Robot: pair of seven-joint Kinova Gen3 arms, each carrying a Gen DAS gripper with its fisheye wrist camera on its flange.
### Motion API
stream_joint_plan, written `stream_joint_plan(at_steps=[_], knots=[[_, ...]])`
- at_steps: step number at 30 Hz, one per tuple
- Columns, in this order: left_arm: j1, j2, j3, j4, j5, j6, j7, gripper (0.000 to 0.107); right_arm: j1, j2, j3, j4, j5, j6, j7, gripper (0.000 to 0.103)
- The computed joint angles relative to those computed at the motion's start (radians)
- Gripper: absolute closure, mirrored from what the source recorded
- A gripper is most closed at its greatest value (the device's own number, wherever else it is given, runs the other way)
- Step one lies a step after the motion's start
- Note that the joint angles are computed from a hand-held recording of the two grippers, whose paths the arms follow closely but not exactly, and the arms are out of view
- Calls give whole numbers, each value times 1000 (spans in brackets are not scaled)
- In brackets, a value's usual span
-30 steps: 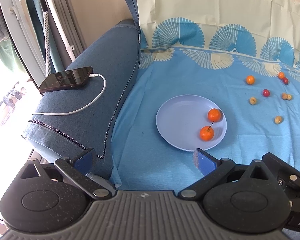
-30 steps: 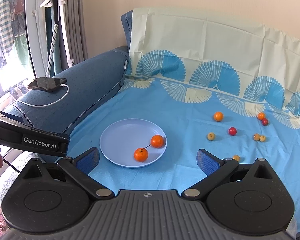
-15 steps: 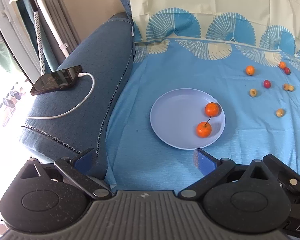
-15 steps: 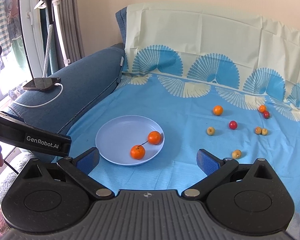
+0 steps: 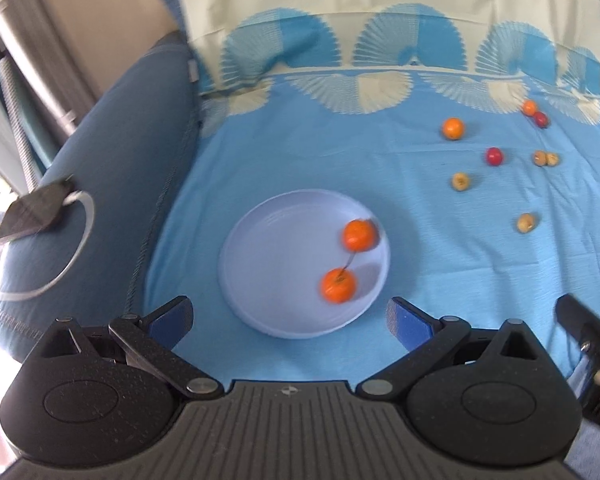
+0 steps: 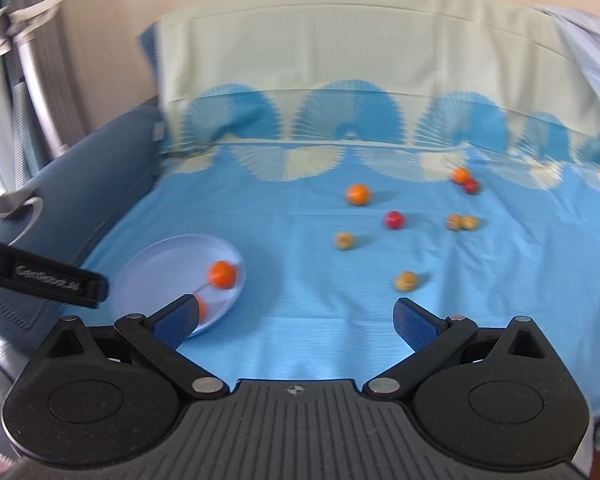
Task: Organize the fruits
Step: 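Grasp a small yellow fruit with the left tool while the right tool grasps another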
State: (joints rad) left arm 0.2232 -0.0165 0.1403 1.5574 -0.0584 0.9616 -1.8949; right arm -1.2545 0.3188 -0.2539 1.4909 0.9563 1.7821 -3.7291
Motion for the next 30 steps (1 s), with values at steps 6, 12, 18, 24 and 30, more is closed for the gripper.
stream_joint_plan(at_steps=[6, 12, 18, 24, 30], knots=[[104, 113, 58, -64, -76, -6, 99, 5, 27, -71, 36, 152, -97, 21, -119, 1], [245, 279, 54, -170, -156, -26, 204, 5, 210, -149, -28, 346, -125, -7, -166, 1], [370, 464, 11, -323, -198, -14, 285, 5, 481, -210, -19, 573, -77, -240, -75, 1], [449, 646, -32, -500, -210, 44, 311, 5, 759, -158, -38, 671, 48, -484, -63, 1], [469, 758, -58, -606, -193, 86, 274, 4, 920, -115, -44, 720, 221, -681, -38, 1]])
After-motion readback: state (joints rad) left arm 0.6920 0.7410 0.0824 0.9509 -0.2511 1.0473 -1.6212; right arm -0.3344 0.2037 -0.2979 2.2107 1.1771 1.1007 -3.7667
